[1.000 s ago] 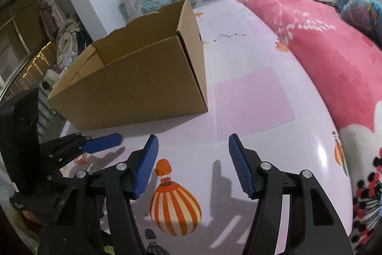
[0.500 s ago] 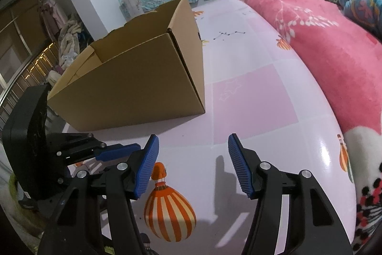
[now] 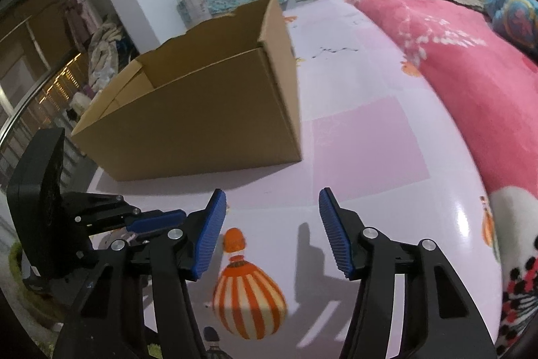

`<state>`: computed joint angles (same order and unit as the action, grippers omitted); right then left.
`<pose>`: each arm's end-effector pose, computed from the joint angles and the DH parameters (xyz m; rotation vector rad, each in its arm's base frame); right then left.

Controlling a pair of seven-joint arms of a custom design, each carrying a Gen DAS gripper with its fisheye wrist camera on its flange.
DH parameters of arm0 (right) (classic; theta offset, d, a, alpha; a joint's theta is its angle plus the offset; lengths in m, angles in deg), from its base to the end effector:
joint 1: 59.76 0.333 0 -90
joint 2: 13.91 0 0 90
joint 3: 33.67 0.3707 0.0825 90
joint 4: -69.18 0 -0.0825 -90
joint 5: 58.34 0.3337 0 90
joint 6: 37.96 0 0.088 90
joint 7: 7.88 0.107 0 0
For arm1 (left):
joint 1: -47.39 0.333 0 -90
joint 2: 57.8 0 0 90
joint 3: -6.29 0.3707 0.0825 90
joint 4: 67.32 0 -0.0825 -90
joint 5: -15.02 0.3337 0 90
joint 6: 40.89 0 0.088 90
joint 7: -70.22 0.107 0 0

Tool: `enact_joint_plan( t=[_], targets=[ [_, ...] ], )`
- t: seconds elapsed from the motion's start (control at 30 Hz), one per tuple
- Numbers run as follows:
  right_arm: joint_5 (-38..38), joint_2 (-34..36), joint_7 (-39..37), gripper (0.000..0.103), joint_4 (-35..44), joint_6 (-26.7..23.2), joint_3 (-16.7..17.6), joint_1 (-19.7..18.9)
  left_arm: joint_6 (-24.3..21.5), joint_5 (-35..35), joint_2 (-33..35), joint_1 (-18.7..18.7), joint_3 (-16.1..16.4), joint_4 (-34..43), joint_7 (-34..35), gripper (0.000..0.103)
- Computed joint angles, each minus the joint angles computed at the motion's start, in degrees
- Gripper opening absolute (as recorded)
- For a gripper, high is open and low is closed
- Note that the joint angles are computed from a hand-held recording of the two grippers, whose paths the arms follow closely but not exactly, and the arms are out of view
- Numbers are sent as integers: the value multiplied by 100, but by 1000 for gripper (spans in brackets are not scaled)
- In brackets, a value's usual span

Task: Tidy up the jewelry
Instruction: 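Close the left tool on the gold ring charm, then lift the gold ring charm with the left tool off the table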

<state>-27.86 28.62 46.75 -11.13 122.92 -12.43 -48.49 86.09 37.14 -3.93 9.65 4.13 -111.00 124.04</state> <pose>0.7020 0.3083 0.4210 -2.0086 1.1200 -0.1195 0.6469 -0.5028 0.4751 -1.7003 2.0666 -0.6378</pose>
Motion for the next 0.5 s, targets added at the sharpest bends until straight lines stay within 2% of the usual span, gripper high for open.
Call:
enact_joint_plan(
  t=[0.1,0.23,0.4,0.5],
  targets=[
    [-133,70,-74,46,103,-198,-14,102,209,100,-397,-25,91,-734,-501,13],
    [-400,143,-118,35,170,-202,-179,355,296,285,-688,-31,110,-1249,-963,13],
    [-906,217,-53,27,178,19,-466,716,490,422,-893,53,14,-1650,-1240,13],
    [-1256,290,182,23,264,94,-699,919,512,448,-871,73,-29,-1629,-1275,13]
  ],
)
